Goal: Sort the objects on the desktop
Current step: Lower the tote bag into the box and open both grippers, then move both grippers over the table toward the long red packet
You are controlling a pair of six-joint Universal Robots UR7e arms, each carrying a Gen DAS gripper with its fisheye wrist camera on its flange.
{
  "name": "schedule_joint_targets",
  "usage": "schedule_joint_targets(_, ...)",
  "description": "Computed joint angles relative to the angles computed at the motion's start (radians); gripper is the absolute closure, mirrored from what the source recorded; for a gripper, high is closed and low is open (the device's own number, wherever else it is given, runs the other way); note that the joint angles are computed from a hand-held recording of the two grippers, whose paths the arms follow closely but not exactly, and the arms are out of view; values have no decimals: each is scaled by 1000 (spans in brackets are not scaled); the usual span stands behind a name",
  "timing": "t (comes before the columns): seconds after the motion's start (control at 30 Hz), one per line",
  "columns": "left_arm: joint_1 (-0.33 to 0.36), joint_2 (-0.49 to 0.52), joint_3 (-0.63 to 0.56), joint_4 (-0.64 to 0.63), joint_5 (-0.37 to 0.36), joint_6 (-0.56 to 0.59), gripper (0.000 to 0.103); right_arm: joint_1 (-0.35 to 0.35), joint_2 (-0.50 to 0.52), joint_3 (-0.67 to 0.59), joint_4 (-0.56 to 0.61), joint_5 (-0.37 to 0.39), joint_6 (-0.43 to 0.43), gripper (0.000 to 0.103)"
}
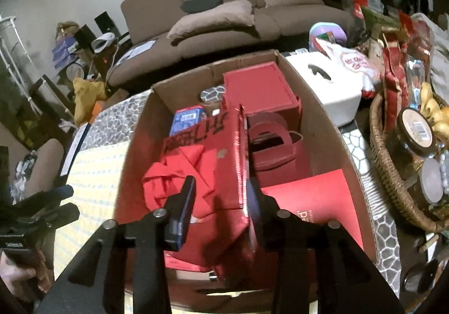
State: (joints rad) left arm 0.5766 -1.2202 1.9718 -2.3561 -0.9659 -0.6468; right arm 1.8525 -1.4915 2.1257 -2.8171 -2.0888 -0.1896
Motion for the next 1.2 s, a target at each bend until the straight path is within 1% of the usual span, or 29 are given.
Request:
schedule_joint_targets(0.03, 2, -8, 2, 6, 2, -4, 4, 9, 3, -3, 1, -3, 3, 52)
schedule_joint_targets(0.07, 3, -17, 5, 11, 4, -7, 4, 21, 7, -6, 1, -7, 6, 49)
schedule_joint_targets(0.1, 2, -28, 10, 16, 9, -12, 4, 31, 11, -9, 0, -9, 8, 44)
schedule_joint_targets(0.17, 2, -47, 16, 26, 21, -18, 0, 55, 21, -14, -1, -13, 18, 36)
schedule_joint_targets(0.2, 2, -55, 19, 30, 25, -21, 0, 66, 26, -18, 0, -14, 23, 29)
schedule_joint_targets(0.23, 2, -65, 23, 36, 29, -27, 0, 78, 33, -21, 3, -14, 28, 26)
schedule_joint_targets(0.27, 3, -75, 26, 42, 33, -36, 0, 91, 40, -25, 6, -14, 35, 25)
schedule_joint_targets(0.47, 25, -133, 49, 72, 44, -48, 0, 160, 104, -49, 9, -5, 50, 24)
schedule_joint_targets(0.63, 45, -193, 77, 113, 63, -69, 0, 195, 178, -69, -10, -4, 68, 24)
schedule_joint_targets(0.83, 69, -275, 109, 175, 103, -89, 0, 219, 264, -93, -30, 2, 86, 24)
schedule_joint_targets(1.07, 110, -355, 137, 238, 134, -114, 0, 230, 363, -114, -67, 8, 94, 24)
schedule_joint_targets(1.2, 133, -397, 156, 260, 152, -112, 0, 234, 419, -129, -79, 4, 102, 20)
